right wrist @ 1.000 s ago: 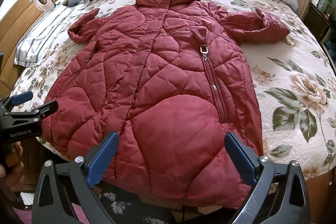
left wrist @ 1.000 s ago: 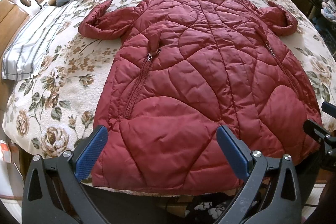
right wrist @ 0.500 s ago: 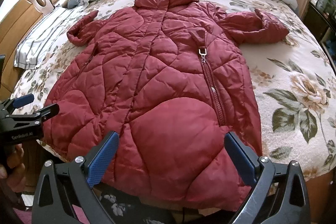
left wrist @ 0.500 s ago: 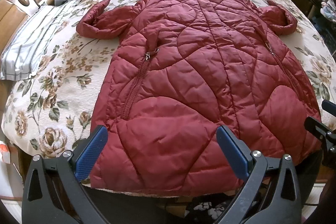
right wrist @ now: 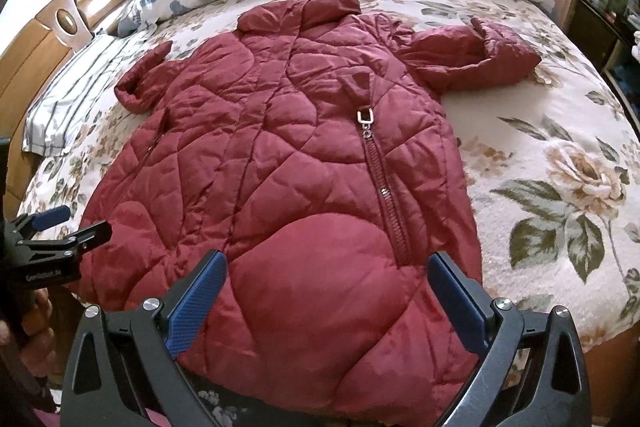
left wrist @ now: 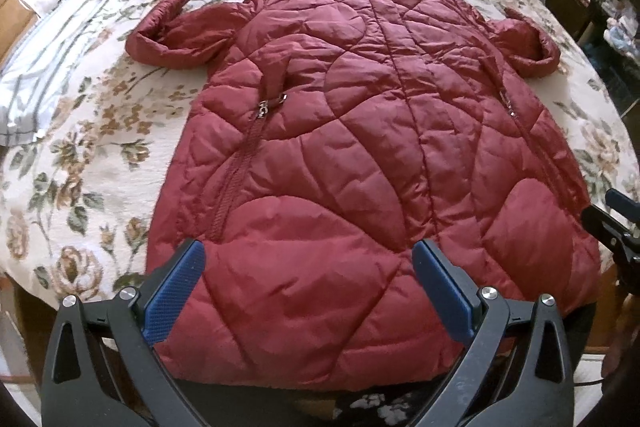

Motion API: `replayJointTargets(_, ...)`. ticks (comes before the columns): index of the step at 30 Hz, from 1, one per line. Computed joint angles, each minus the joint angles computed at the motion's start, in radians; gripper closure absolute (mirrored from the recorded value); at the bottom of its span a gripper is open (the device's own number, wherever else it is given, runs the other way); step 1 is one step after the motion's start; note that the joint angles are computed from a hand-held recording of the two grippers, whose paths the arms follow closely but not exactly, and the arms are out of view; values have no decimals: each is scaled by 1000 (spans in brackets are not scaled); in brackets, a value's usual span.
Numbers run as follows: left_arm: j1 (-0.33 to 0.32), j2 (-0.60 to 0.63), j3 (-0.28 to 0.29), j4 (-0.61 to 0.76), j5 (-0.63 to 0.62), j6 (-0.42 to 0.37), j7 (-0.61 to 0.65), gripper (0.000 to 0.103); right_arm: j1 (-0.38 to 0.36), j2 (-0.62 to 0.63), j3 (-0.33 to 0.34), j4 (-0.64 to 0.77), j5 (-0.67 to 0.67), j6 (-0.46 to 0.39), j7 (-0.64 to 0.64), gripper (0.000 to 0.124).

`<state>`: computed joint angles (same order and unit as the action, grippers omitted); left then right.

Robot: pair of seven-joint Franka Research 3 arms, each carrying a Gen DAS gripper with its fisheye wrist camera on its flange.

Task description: Fold large clothes

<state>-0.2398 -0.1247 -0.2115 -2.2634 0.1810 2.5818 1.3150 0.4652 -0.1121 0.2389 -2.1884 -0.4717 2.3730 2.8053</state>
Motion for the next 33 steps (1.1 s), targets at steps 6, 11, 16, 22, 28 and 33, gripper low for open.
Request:
replayJointTargets(6,8,61,-8,78,55,-64,-34,0,-28,-21,-11,-19,-67,16,21,23)
replayJointTargets(11,14,102,-5,124,66,-40,-44,0,-78,-48,-28,-37,-102,31,31,25)
replayJointTargets(16,20,147,-3,179,101,-15,-73,0,-133,-56,-48,-40,-114,46,14,25)
replayJointTargets(22,23,202,-3,250,100,2,-87,0,-199,-50,-81,-40,-104,95,-25,25)
replayJointTargets(28,22,255,-5,319,83,-35,-78,0,-262,7,-131,-18,-94,170,-50,34)
replayJointTargets(33,14,287,-3,348,101,-62,-87,0,-308,93,-189,61,-106,154,-64,46)
